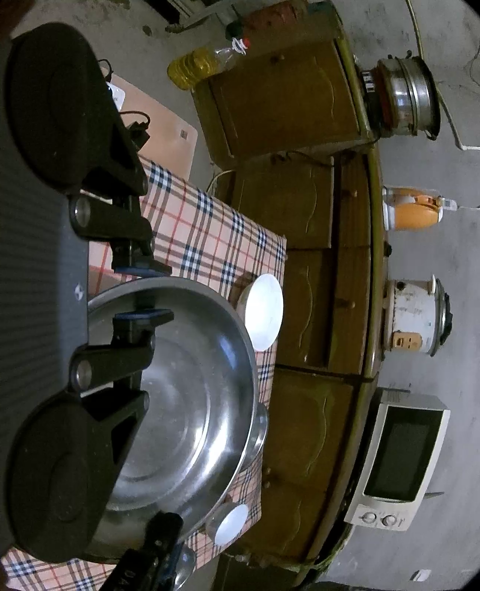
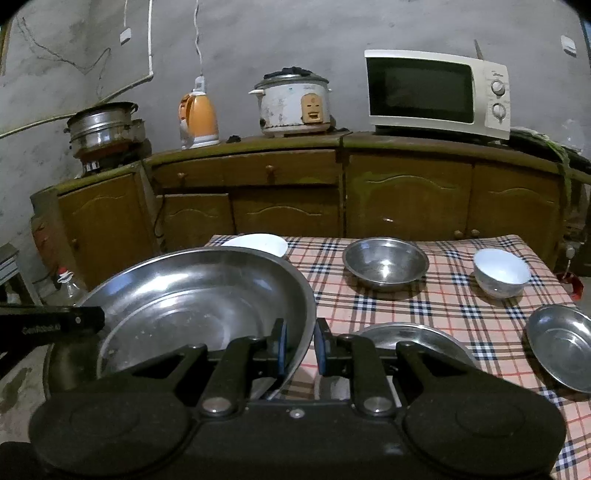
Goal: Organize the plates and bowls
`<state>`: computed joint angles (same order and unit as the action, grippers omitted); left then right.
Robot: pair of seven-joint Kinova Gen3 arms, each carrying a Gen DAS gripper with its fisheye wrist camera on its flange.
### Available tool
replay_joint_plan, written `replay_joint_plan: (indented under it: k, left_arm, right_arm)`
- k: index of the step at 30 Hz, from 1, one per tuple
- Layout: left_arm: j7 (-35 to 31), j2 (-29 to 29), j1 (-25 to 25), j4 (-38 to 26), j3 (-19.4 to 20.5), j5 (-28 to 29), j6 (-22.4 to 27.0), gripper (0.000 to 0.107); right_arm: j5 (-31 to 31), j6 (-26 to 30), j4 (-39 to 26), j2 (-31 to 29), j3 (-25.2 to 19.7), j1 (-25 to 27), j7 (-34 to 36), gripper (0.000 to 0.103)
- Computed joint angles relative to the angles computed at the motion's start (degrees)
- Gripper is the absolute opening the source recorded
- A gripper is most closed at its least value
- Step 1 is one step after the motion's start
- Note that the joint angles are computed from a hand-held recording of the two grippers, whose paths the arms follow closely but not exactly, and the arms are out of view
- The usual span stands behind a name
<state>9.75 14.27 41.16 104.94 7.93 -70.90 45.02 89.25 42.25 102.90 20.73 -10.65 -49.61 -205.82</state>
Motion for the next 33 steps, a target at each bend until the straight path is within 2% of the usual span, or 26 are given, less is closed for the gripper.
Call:
replay_joint_plan:
  k: [29,33]
  left_arm:
    - [-4.5,3.5,5.3,-5.1,-0.9,1.6,-1.7,0.02]
    - [-6.4,4.4,6.0,-6.4,-1.0,2.3,-2.5,0.02]
  right_arm:
    - [0.6,7.1,10.2,-6.5,-3.3,2.6,-9.3,0.021]
    - [-0.6,9.5,11.4,-7.2,-3.7,2.2,-10.0,0.021]
